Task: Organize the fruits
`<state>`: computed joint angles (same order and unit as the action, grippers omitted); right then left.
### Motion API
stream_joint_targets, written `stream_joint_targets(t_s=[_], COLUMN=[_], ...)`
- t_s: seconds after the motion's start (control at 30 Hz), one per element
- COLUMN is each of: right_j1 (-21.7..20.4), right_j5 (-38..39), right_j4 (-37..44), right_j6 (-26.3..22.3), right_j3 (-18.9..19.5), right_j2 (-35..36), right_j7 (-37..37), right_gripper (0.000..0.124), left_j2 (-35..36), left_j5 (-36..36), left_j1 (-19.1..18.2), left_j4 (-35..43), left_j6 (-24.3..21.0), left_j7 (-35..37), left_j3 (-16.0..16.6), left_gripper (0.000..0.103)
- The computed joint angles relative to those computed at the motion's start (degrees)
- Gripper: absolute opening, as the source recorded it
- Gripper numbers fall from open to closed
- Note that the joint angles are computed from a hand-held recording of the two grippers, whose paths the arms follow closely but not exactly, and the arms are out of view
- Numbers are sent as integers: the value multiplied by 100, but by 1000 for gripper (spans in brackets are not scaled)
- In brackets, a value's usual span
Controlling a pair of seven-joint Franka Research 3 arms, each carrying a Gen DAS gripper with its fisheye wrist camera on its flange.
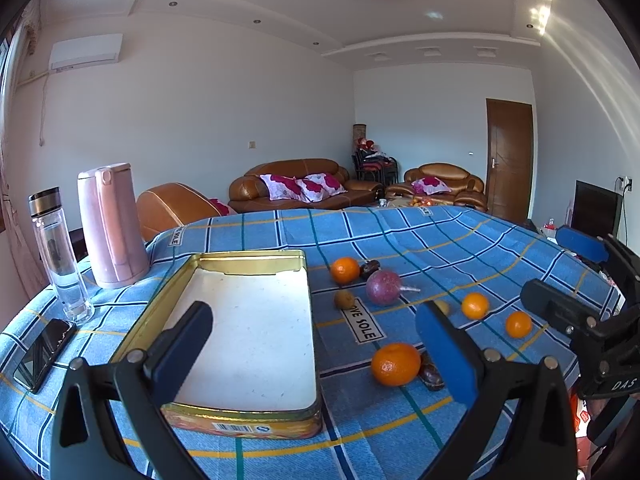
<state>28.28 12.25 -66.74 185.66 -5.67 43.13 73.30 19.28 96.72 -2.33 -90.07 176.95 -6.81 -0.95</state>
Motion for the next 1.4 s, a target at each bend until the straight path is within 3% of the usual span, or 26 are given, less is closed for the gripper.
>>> stream_joint_targets(t_s=[1.0, 1.4], right_j1=[-72, -57], right_j5=[-40, -59], right_j4=[-1, -18], right_j6=[-124, -132], right_j3=[154, 130], right_j2=[-2, 8], right_j7=[-62, -26], right_gripper=[102, 102], left_j2=[-5, 42], left_j5=[24, -315], left_j1=[0, -53], left_j4=[-65, -66], left_j6=[-37, -21], left_j7=[-17, 282], left_j3=[-18, 65], left_gripper=[103, 103])
